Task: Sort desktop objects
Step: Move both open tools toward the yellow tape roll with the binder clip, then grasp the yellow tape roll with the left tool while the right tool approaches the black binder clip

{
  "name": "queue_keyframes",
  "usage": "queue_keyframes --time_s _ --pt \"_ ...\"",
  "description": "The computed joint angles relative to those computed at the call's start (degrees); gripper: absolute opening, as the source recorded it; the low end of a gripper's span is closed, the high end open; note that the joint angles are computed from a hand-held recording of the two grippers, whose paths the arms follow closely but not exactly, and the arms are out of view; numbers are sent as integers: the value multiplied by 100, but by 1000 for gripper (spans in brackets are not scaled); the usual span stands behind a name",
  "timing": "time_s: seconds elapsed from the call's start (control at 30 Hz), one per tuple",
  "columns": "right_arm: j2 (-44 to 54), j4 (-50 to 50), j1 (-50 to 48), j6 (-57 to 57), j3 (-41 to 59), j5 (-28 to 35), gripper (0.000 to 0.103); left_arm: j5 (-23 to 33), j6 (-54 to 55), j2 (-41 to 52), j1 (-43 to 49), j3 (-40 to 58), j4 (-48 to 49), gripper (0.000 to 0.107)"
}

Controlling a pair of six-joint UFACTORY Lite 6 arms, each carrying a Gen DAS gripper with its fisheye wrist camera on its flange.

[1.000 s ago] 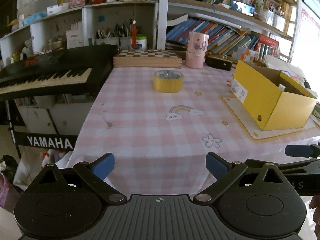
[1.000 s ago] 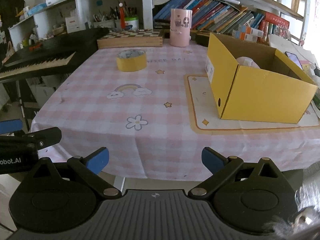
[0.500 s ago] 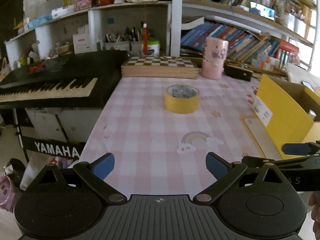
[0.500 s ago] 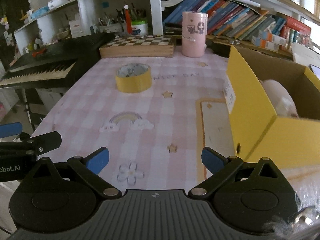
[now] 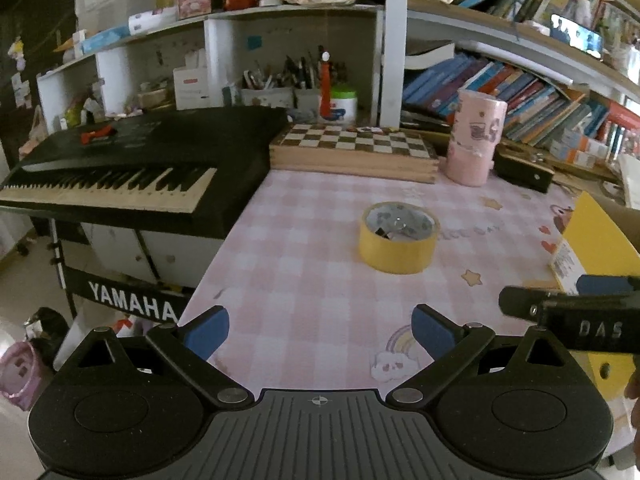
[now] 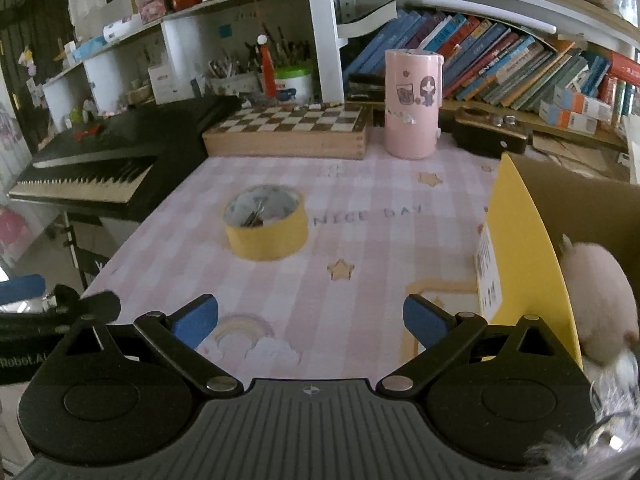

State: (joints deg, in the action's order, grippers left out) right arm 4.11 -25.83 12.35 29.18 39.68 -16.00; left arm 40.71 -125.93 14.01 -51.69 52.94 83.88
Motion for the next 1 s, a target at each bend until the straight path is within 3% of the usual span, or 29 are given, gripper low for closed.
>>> queue_keyframes --time_s 0.3,0.7,1.0 --pt "791 -1254 -416 739 906 -286 100 -292 337 852 353 943 -208 99" --pt "1499 -1701 -794 1300 1961 -333 100 -774 1083 2643 864 3122 -274 99" --pt "1739 -2123 -920 1711 2292 -385 100 -919 2336 3917 969 4864 -851 99"
